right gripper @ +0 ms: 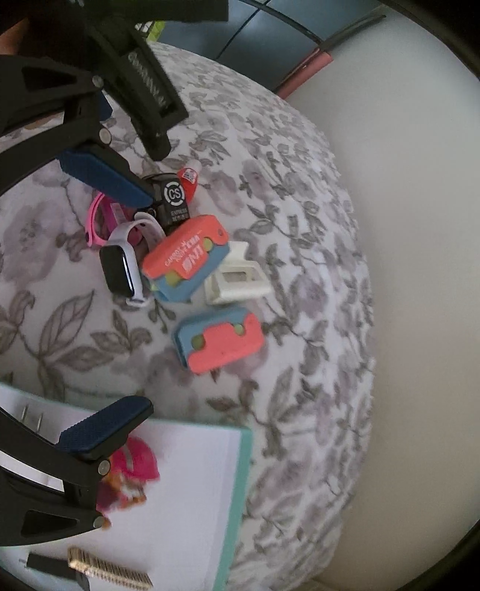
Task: Organize rigid objects
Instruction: 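Move both tools back toward the remaining watches and cases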
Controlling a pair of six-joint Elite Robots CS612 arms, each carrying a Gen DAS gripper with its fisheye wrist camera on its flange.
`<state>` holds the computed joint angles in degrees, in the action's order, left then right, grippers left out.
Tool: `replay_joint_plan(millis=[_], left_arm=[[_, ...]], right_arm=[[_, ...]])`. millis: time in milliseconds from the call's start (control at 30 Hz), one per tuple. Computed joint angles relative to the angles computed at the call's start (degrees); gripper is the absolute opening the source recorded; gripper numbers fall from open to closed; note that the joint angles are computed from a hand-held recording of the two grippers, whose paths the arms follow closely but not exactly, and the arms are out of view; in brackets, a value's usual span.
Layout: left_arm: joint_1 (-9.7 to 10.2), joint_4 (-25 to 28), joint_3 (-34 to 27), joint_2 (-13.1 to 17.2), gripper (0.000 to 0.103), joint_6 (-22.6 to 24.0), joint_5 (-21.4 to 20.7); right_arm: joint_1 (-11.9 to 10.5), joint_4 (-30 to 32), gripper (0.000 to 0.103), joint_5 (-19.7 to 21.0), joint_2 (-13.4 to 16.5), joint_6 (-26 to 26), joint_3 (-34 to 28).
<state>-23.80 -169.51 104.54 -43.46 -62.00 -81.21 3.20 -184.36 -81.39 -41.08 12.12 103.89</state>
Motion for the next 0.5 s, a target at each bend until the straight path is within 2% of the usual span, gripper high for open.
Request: replay_joint_plan(millis=[67, 133, 300, 367, 500], left_arm=[[0.01, 0.03, 0.03, -0.05, 0.096, -0.01, -0.09], [0.01, -0.01, 0.01, -0.05, 0.096, 0.49, -0.75], [0.2, -0.54, -0.7, 0.56, 0.096, 2.54, -3.77], [0.06, -0.45, -0.9, 0.66, 0.096, 3.27, -3.52], [0.28, -1.3, -0.92, 0.88, 0.096, 3.71, -4.35]], right_arm=[[-0.1, 1.18, 0.102, 1.06, 0.48, 0.01, -0.54], [-0.05, 2.26, 0.096, 1.14, 0.92, -0.14, -1.03], [-0.49, 2.76, 0.094, 4.25, 1.79, 0.6, -1.75], [-0.61, 2.75, 0.091, 5.48, 2.08, 0.78, -1.93], [-0.37, 2.43, 0.084, 5.92, 2.37, -0.34, -2.26]])
